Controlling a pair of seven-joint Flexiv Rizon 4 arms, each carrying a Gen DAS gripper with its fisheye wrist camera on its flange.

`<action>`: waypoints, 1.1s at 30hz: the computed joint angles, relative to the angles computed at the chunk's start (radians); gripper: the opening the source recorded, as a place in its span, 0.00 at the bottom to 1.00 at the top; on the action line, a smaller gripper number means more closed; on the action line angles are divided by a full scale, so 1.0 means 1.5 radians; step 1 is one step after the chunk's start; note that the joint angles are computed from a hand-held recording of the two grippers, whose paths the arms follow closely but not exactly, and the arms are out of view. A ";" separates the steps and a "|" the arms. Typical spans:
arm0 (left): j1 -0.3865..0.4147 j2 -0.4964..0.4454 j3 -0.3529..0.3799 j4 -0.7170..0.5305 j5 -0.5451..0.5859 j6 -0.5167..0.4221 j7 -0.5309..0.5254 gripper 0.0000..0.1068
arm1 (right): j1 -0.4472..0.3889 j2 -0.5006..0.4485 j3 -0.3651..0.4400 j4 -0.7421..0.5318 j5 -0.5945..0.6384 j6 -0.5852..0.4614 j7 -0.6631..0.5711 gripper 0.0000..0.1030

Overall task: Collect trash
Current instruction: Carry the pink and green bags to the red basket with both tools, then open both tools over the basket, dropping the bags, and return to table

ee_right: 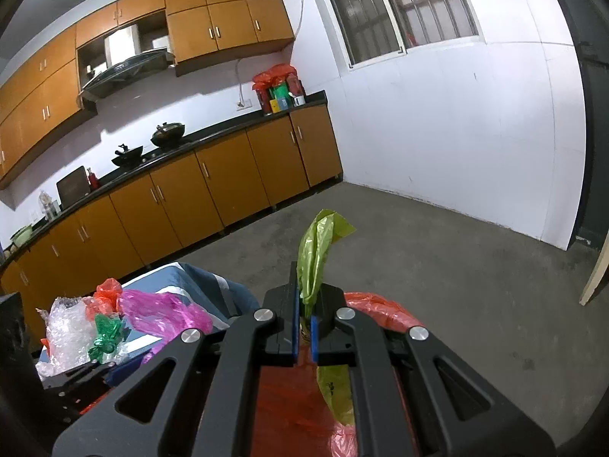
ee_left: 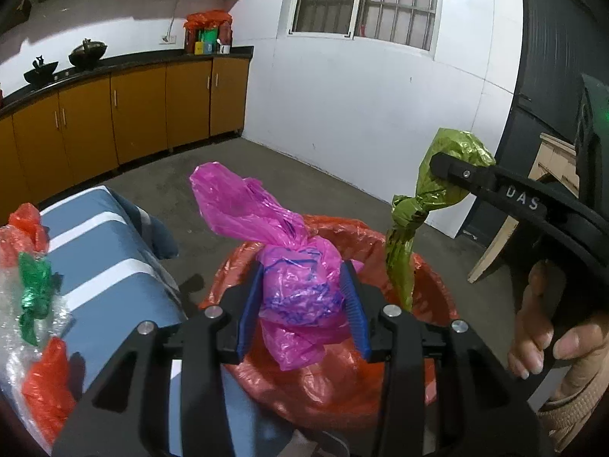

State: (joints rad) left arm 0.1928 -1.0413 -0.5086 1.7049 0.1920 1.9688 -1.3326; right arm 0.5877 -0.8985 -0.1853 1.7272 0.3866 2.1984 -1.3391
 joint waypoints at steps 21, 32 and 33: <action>-0.148 0.083 0.259 0.121 -0.175 0.184 -0.082 0.76 | 0.050 0.011 -0.036 0.040 0.051 0.008 -0.049 0.53; -0.171 0.135 0.353 0.281 -0.331 0.335 -0.111 0.80 | 0.131 0.007 -0.038 0.020 0.053 -0.025 -0.104 0.53; -0.168 0.137 0.356 0.294 -0.340 0.344 -0.113 0.80 | 0.138 0.005 -0.035 0.016 0.047 -0.032 -0.104 0.53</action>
State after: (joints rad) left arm -0.0595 -0.8352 0.0250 2.1458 -0.3187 2.4849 -1.5026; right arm 0.7941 -0.8907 -0.2378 1.7507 0.4575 2.1500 -1.4958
